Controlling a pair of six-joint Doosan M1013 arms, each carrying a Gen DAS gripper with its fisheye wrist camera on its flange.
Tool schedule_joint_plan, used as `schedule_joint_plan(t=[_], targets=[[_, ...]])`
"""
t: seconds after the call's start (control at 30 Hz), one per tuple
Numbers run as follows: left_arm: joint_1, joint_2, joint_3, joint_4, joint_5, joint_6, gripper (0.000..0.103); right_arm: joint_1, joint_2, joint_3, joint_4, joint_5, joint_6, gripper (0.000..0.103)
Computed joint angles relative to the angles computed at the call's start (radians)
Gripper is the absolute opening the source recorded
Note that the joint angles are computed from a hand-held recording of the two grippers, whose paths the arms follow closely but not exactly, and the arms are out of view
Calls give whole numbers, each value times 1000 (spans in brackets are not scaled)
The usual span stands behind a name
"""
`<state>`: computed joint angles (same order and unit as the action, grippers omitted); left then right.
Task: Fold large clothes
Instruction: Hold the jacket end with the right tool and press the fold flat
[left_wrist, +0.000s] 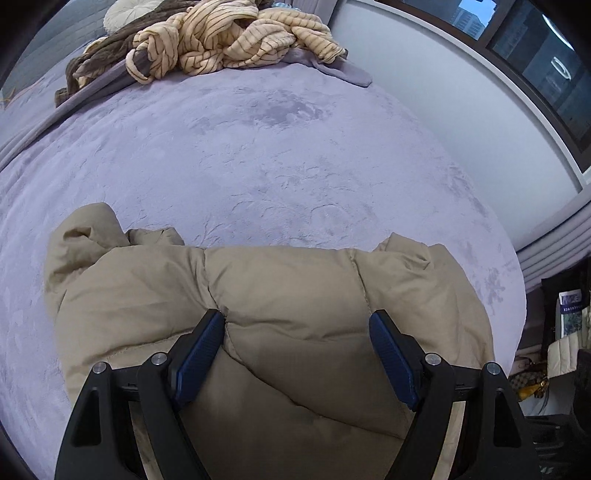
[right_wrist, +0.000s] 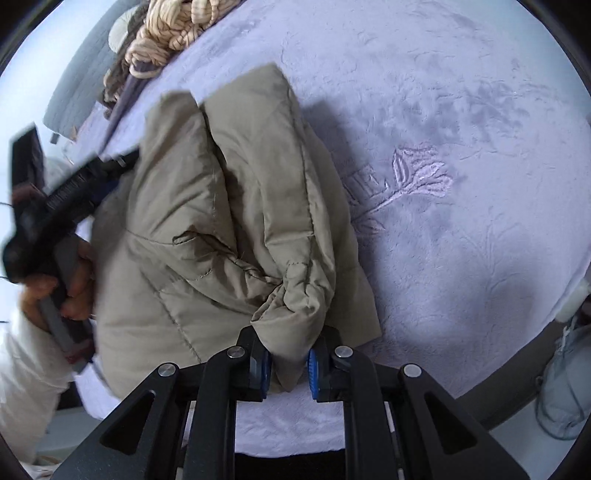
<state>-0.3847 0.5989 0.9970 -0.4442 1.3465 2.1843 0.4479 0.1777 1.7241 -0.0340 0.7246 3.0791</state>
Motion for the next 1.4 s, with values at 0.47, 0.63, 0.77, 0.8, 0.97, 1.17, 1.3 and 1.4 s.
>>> schedule_joint_plan(t=[0.47,0.63,0.77,0.8,0.97,1.17,1.3,1.4], targets=[[1,-21,26,47,-46,-55,81,-71,-21,-38,147,-79,-453,67],[9,-42,27,89,-36,-104,81,-104,28,-33,416,8,-696,37],[40,-73,43,90,-11,-99,90,-112,30,-12,479,14,-734,27],[48,-83,53,91,-11,-100,96,-113,30,-9,488,17,-733,26],[87,-125,112,132,13,-135,103,-99,47,-22,458,75,-731,23],[120,-159,185,136,30,-167,103,-74,59,-40,391,98,-641,23],[134,-177,208,139,30,-190,103,-60,52,-70,310,104,-557,27],[140,-188,218,136,28,-170,103,-40,28,-68,222,78,-426,29]])
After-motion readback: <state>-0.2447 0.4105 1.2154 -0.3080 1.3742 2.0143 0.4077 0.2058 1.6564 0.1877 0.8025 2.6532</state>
